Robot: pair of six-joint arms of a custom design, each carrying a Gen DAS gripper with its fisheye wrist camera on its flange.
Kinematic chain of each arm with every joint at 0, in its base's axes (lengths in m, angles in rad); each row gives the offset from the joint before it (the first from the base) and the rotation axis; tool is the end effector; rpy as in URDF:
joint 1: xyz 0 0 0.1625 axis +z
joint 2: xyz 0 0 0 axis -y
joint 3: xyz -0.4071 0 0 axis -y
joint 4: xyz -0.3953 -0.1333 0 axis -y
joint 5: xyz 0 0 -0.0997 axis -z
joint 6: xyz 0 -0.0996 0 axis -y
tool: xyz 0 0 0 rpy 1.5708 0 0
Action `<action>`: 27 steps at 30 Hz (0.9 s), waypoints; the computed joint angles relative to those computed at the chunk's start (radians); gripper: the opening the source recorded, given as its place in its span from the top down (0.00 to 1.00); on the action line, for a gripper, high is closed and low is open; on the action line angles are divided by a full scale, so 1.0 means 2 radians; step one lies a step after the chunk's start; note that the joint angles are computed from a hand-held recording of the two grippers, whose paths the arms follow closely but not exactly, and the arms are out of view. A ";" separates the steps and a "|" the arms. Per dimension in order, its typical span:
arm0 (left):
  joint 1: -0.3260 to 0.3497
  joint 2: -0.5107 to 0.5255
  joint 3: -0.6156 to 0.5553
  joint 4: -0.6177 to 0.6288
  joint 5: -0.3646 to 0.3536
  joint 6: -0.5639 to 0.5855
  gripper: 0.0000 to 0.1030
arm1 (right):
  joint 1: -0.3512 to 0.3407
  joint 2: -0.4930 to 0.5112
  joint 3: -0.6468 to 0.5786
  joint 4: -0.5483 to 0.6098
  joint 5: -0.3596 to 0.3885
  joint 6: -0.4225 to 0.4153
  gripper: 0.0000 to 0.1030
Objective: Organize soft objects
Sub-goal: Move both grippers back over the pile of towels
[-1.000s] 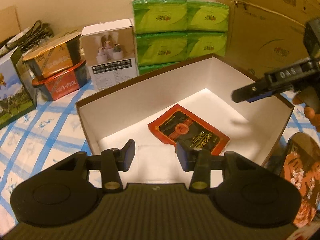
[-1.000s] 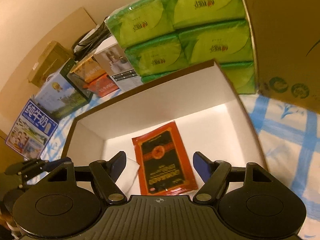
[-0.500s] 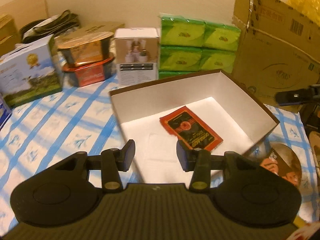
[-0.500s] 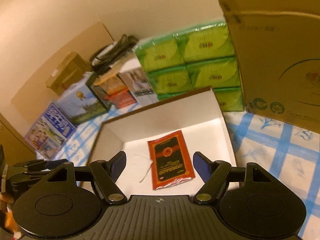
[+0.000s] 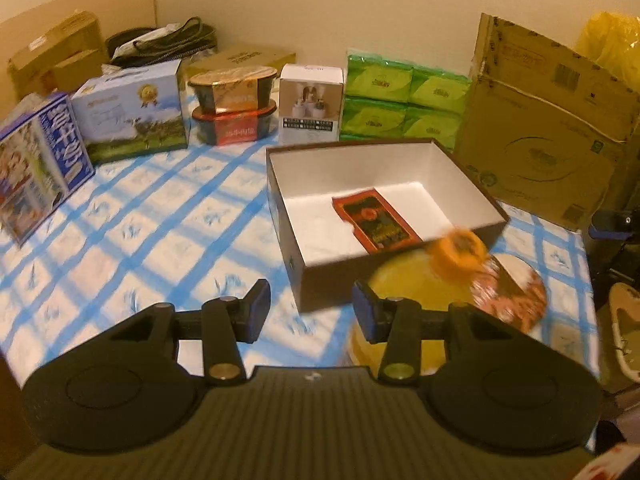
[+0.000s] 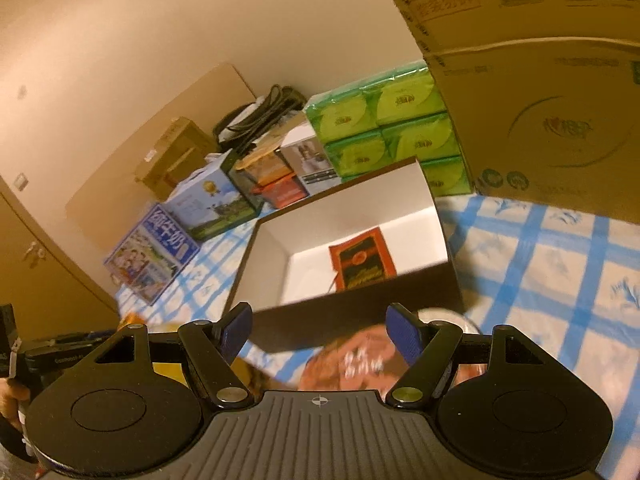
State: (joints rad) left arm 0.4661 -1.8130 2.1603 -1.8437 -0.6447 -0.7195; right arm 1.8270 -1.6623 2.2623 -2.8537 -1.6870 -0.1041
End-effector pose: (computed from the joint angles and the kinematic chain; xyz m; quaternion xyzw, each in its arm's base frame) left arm -0.2340 -0.3560 0.3561 0.1874 0.8744 -0.3326 0.2995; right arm 0.2264 -0.3840 0.3309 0.1494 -0.9289 0.3375 0.0292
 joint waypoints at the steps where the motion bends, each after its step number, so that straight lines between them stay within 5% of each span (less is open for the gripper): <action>1: -0.017 -0.015 0.005 0.027 -0.003 -0.030 0.59 | 0.001 -0.017 0.010 0.005 0.002 0.001 0.29; 7: -0.117 -0.069 0.019 0.185 -0.009 -0.198 0.59 | 0.016 -0.097 0.053 0.036 -0.014 0.003 0.29; 16: -0.227 -0.092 0.044 0.298 -0.062 -0.361 0.59 | 0.035 -0.187 0.109 0.089 -0.060 -0.005 0.29; 27: -0.308 -0.071 0.063 0.403 -0.109 -0.505 0.59 | 0.057 -0.237 0.171 0.127 -0.077 -0.049 0.29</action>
State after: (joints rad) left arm -0.1500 -1.9556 2.2858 -1.0376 -0.8628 -1.7304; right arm 1.9404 -2.1353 2.6037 -2.5994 -1.8402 -0.2024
